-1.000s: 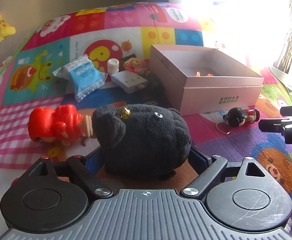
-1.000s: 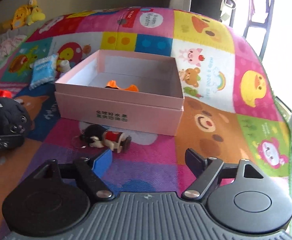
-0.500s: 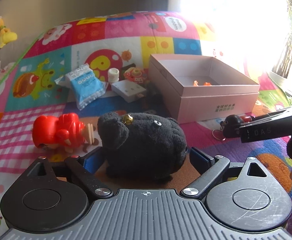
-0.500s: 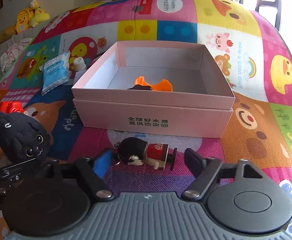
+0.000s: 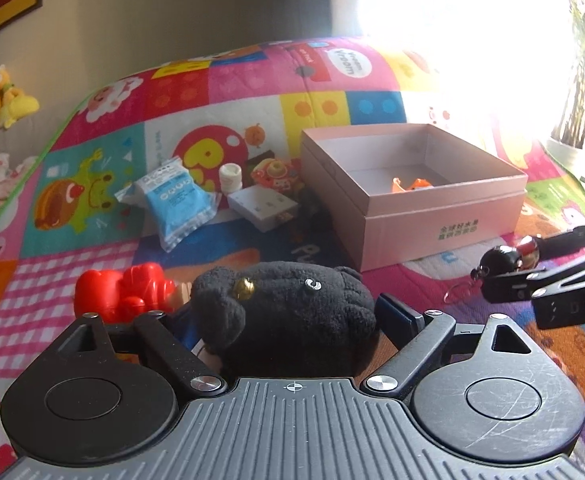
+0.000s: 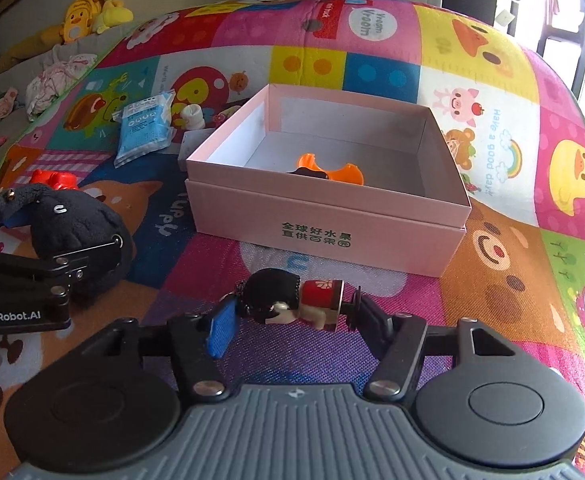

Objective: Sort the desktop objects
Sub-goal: 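Carry the plush into the pink box with the left tool while the right tool drops the wind-up figurine in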

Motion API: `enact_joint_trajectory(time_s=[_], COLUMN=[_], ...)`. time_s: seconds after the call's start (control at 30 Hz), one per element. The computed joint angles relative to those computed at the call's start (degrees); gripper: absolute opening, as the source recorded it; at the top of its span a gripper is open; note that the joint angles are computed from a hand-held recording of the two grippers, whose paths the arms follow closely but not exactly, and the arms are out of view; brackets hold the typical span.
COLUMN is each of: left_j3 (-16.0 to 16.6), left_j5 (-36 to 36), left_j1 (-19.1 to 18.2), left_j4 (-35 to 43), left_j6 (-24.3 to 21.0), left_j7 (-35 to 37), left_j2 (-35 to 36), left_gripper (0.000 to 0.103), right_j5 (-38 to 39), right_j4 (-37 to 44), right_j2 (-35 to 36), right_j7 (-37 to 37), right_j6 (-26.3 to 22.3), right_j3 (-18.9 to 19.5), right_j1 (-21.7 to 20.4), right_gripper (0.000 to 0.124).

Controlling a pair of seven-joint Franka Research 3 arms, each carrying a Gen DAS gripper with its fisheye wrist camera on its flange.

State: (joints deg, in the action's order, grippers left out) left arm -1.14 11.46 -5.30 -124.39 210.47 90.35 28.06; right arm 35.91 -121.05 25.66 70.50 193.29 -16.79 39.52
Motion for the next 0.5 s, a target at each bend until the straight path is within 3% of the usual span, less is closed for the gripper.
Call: enact_joint_trajectory(time_s=[0.07,0.2,0.27,0.5], left_j3=[-0.96,-7.08,-8.55,-7.85], left_j5=[2.31,14.89,19.75,26.24], left_j1=[1.42,10.23,12.72,12.73], left_j4=[-1.01,-3.63,-5.09,-6.42], left_j6=[-1.09,-3.65,-3.36,1.21], left_j7=[-0.63,-8.25,-11.74,-19.49], left_j2=[-1.26,-4.83,-6.67,-12.11], left_gripper=[0.091,0.091,0.091,0.091], right_j5=[-0.78,-1.34,-1.58,-8.13], right_j4=[-1.52,-6.08,-8.60,-15.46], right_j2=[-1.77,-6.55,-9.23,-17.66], right_j7=[-0.50,-3.17,-4.34,1.09], right_j6=[0.34,2.62,4.50,11.92], right_j3=[1.46,3.96,6.52,17.57], right_j1=[-1.32,-3.36,-5.75,-17.54], right_gripper=[0.064,0.063,0.063,0.063])
